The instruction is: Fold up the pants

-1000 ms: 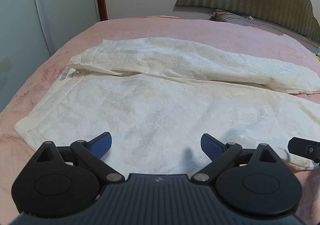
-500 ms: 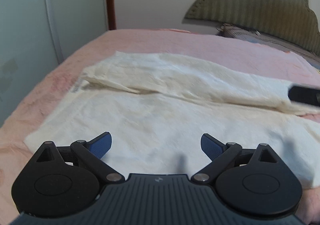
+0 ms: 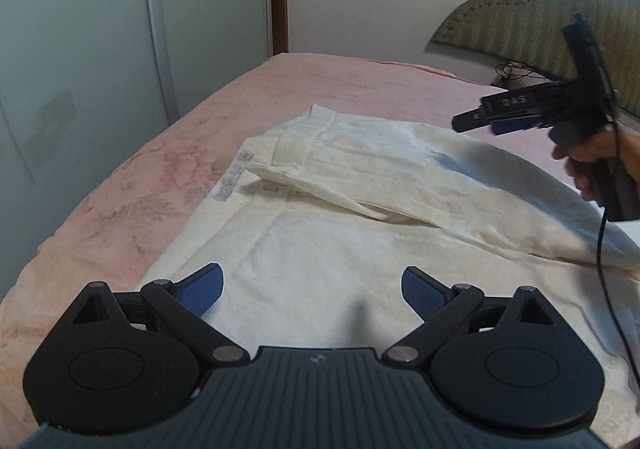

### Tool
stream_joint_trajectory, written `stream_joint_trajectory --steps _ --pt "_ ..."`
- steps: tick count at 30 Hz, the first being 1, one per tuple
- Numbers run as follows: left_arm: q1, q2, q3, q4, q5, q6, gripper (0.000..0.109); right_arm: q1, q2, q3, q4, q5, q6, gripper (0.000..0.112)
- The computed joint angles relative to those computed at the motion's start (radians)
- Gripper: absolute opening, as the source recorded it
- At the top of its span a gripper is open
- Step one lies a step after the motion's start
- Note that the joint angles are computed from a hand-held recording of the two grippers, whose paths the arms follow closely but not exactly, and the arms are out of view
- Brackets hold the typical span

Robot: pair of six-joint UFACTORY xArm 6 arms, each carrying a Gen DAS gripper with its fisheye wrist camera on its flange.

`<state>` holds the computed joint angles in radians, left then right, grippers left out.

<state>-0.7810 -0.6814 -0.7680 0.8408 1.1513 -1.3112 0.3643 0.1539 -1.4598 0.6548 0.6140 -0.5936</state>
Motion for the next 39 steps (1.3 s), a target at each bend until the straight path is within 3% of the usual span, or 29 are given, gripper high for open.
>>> stream_joint_trajectory --steps 1,5,6,9,13,16,18,20,23,26,29,31,33,35,37,39 --pt "0.017 0.005 -0.001 -0.003 -0.013 0.015 0.098 -0.011 0.059 -0.063 0.032 0.038 -0.006 0.081" --pt "0.081 0.022 -0.005 -0.015 -0.064 0.055 0.098 -0.028 0.222 -0.248 -0.005 0.165 0.046 0.074" --pt "0.094 0.027 -0.008 -0.017 -0.071 0.061 0.098 -0.025 0.240 -0.262 -0.016 0.163 0.035 0.064" --pt "0.138 0.040 -0.010 -0.011 -0.094 0.067 0.098 -0.016 0.222 -0.232 0.060 0.132 -0.068 0.020" --pt "0.183 0.030 -0.009 0.011 -0.108 0.030 0.098 0.116 0.021 0.074 -0.104 -0.250 -0.261 0.013" --pt "0.230 -0.010 0.009 0.004 -0.164 -0.011 0.097 0.228 -0.168 0.328 -0.135 -0.459 -0.471 0.012" --pt "0.278 -0.053 0.037 -0.020 -0.261 -0.032 0.098 0.290 -0.282 0.464 -0.150 -0.524 -0.559 0.012" --pt "0.340 -0.089 0.075 -0.048 -0.387 -0.077 0.098 0.344 -0.394 0.609 -0.253 -0.589 -0.568 0.012" --pt "0.433 -0.073 0.098 -0.124 -0.546 -0.127 0.099 0.377 -0.495 0.736 -0.350 -0.609 -0.513 0.012" --pt "0.509 -0.010 0.091 -0.214 -0.636 -0.155 0.098 0.385 -0.538 0.782 -0.293 -0.600 -0.529 0.011" --pt "0.560 0.049 0.075 -0.382 -0.672 -0.103 0.089 0.388 -0.533 0.770 -0.204 -0.598 -0.542 0.011" --pt "0.584 0.056 0.088 -0.513 -0.695 -0.052 0.060 0.391 -0.529 0.759 -0.187 -0.599 -0.530 0.011" --pt "0.602 0.037 0.130 -0.593 -0.748 -0.007 0.021 0.390 -0.542 0.767 -0.204 -0.590 -0.512 0.011" --pt "0.595 0.011 0.131 -0.528 -0.708 -0.029 0.011 0.380 -0.549 0.776 -0.276 -0.574 -0.474 0.011" --pt "0.580 -0.018 0.133 -0.482 -0.691 -0.027 0.010 0.378 -0.563 0.803 -0.314 -0.609 -0.491 0.015" --pt "0.546 -0.056 0.133 -0.391 -0.659 -0.025 0.009 0.360 -0.600 0.841 -0.426 -0.638 -0.418 0.025"
